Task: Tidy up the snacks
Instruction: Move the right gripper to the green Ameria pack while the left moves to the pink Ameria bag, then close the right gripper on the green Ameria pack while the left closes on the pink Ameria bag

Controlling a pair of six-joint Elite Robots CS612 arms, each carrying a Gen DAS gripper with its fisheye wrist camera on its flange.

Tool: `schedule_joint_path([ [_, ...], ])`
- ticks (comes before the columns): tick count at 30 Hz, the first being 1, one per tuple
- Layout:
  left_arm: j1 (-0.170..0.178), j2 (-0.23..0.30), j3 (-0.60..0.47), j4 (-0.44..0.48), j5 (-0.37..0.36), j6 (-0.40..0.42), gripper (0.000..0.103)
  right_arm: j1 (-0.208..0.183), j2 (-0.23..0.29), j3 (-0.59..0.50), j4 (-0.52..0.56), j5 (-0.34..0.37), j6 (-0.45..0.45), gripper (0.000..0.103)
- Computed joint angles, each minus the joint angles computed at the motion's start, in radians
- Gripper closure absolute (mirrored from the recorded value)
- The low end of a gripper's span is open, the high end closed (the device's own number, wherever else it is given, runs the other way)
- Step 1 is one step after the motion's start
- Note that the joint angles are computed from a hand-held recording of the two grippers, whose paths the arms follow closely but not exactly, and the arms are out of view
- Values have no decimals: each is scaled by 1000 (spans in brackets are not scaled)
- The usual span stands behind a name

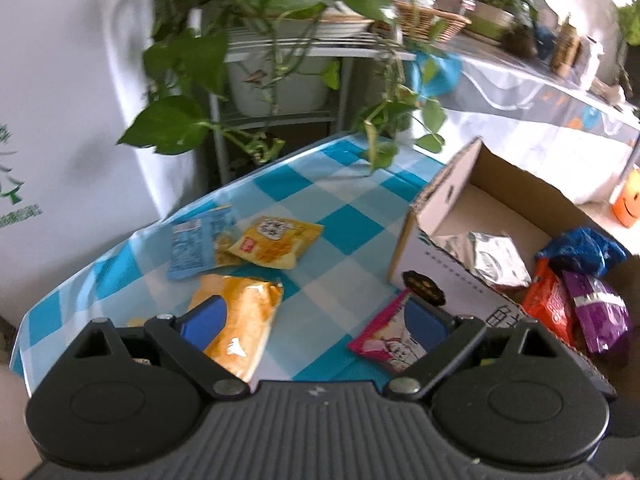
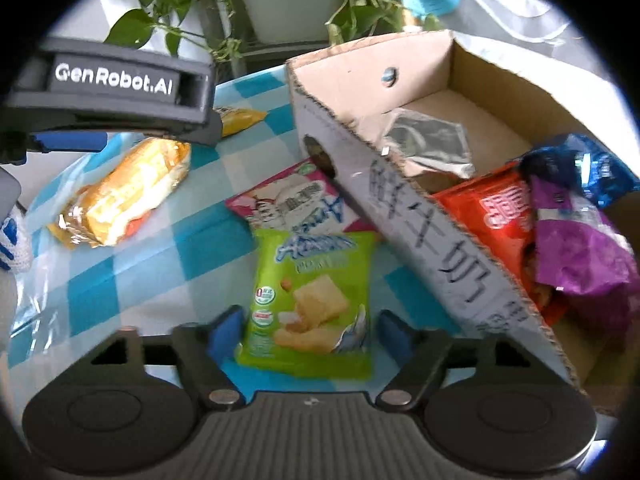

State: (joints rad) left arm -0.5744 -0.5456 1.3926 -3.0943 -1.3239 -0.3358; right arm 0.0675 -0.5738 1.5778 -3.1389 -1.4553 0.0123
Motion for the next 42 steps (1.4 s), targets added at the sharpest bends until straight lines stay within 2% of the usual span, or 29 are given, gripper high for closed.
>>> schedule_joint_path([
  [2,-3,3,-3,2,-6,26,8,-9,-5,8,0,15,-15,39],
  [5,-7,8,-7,7,-17,69,12,-20,-18,26,16,33,-22,41],
  [11,-16,22,-16,19,-55,195,12,-51,-52,96,8,73,34,42],
  [19,-25,43,-30,36,-93,322,12,-62,-74,160,-39,64,46,42],
  [24,-24,63,-53,32,-116,347,11,-67,-79,174,-53,74,44,40],
  [29,-19,83,-83,30,-145,338,10,-71,-76,171,-52,86,54,34],
  [32,-17,87,-91,33,-156,348,10,-71,-75,168,-47,95,64,28],
  [35,-12,87,-92,15,-184,368,10,-74,-75,167,-43,99,71,26],
  [42,-21,94,-84,-16,-150,448,6,-79,-72,169,-57,98,73,25],
])
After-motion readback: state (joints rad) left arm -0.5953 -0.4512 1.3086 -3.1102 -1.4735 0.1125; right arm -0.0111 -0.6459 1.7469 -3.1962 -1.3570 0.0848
